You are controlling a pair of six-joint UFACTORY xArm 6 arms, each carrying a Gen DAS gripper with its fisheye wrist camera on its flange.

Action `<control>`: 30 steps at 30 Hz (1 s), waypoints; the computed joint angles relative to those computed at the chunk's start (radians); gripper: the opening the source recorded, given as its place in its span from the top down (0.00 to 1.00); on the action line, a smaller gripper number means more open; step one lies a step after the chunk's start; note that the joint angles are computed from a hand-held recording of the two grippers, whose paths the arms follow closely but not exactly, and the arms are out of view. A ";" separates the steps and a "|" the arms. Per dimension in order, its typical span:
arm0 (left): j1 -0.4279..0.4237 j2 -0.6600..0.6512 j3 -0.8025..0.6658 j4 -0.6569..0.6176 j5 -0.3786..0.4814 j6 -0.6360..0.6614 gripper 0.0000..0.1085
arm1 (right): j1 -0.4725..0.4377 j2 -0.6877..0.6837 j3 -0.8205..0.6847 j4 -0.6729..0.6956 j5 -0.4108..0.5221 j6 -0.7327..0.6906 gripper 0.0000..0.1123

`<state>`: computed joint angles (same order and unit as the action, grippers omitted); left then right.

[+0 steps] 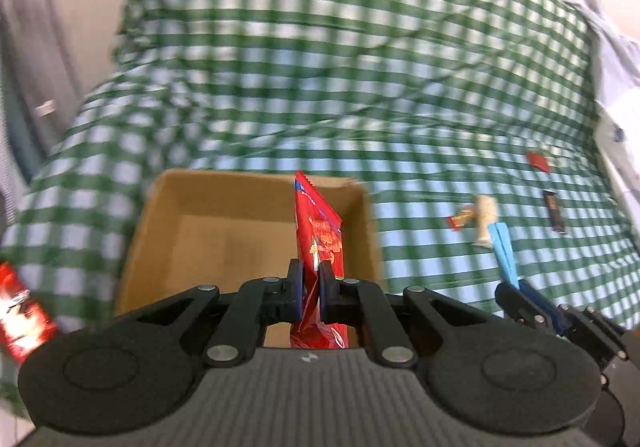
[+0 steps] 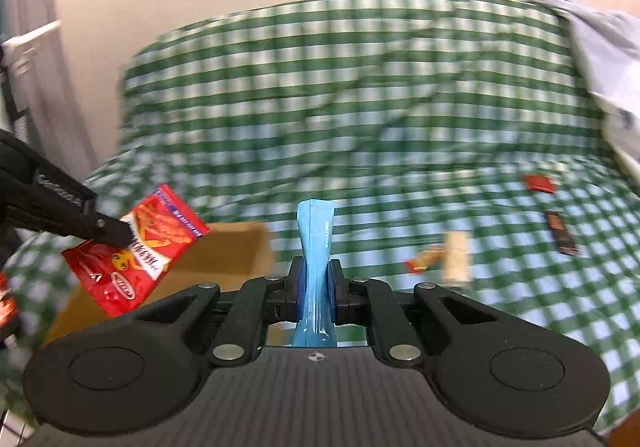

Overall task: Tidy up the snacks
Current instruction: 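Carry the red packet and blue tube into the box and open both tools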

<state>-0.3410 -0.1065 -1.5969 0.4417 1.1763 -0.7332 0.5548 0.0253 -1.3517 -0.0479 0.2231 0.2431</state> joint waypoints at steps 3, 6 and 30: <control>0.041 -0.087 0.096 0.001 0.007 -0.010 0.93 | 0.054 0.024 -0.046 0.001 0.036 -0.009 0.90; 0.082 -0.151 0.173 0.006 0.006 -0.009 0.93 | 0.095 0.055 -0.098 -0.016 0.075 -0.010 0.90; 0.217 -0.057 0.283 -0.060 -0.030 0.125 0.77 | 0.158 0.379 -0.473 0.039 0.348 -0.112 0.62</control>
<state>-0.1239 -0.1635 -1.3140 0.3820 1.1463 -0.6085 0.7123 0.4047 -1.8243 -0.0086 0.5709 0.1315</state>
